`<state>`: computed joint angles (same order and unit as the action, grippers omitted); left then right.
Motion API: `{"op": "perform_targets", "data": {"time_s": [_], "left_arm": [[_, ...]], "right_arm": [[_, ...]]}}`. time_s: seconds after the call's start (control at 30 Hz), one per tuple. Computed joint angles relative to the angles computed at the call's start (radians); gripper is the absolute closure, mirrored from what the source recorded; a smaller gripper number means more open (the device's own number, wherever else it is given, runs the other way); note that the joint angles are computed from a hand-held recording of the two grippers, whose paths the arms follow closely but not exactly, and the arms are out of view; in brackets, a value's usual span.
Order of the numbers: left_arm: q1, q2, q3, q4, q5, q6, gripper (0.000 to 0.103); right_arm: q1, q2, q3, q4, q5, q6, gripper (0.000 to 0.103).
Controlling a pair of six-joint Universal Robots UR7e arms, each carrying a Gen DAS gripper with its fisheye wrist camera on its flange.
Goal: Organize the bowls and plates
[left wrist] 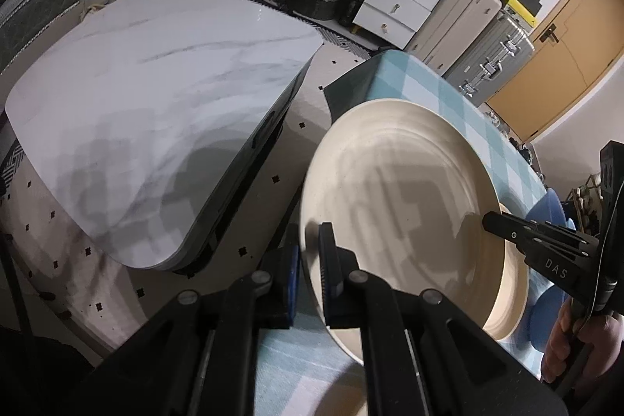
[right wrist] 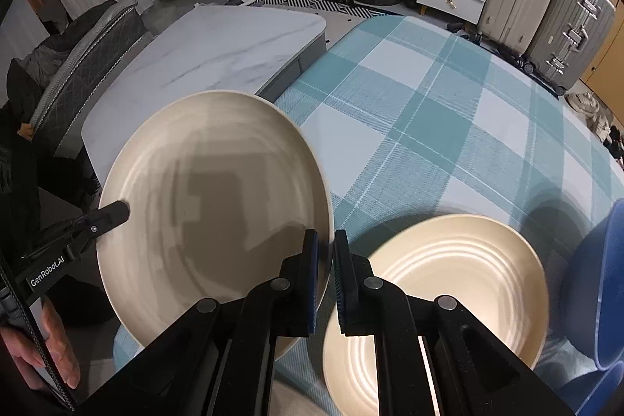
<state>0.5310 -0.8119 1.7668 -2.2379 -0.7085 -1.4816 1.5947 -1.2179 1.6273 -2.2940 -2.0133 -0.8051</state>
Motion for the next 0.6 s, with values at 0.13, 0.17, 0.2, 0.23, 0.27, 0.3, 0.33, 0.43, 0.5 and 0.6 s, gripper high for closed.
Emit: {"op": "perform_targets", "data": {"time_s": [0.13,0.17,0.2,0.23,0.27,0.3,0.33,0.43,0.5,0.6], "left_arm": [[-0.019,0.005,-0.029,0.045,-0.011,-0.014,0.097],[-0.026,0.004,-0.033,0.051,-0.016,-0.017,0.097],[-0.030,0.006,-0.039,0.055,-0.019,-0.020,0.097],[-0.036,0.007,-0.045,0.068,-0.021,-0.029,0.096],[-0.044,0.010,-0.052,0.084,-0.023,-0.037,0.096],[-0.052,0.013,-0.057,0.097,-0.024,-0.045,0.096],[-0.059,0.016,-0.064,0.113,-0.029,-0.051,0.096],[-0.081,0.024,-0.073,0.139,-0.046,-0.066,0.096],[-0.096,0.030,-0.075,0.154,-0.057,-0.082,0.096],[-0.110,0.031,-0.053,0.117,-0.091,-0.095,0.096]], "right_arm": [[0.005,-0.025,-0.011,0.042,-0.007,0.017,0.095],[0.006,-0.034,-0.010,0.051,-0.011,0.020,0.095],[0.007,-0.042,-0.010,0.059,-0.012,0.022,0.095],[0.008,-0.053,-0.008,0.068,-0.016,0.024,0.095],[0.008,-0.066,-0.003,0.075,-0.017,0.022,0.095],[0.008,-0.078,0.001,0.081,-0.018,0.021,0.095],[0.008,-0.094,0.011,0.084,-0.021,0.018,0.095],[0.001,-0.136,0.038,0.089,-0.024,0.016,0.095],[-0.010,-0.165,0.055,0.097,-0.020,0.022,0.095],[-0.027,-0.212,0.099,0.087,-0.025,0.012,0.095]]}}
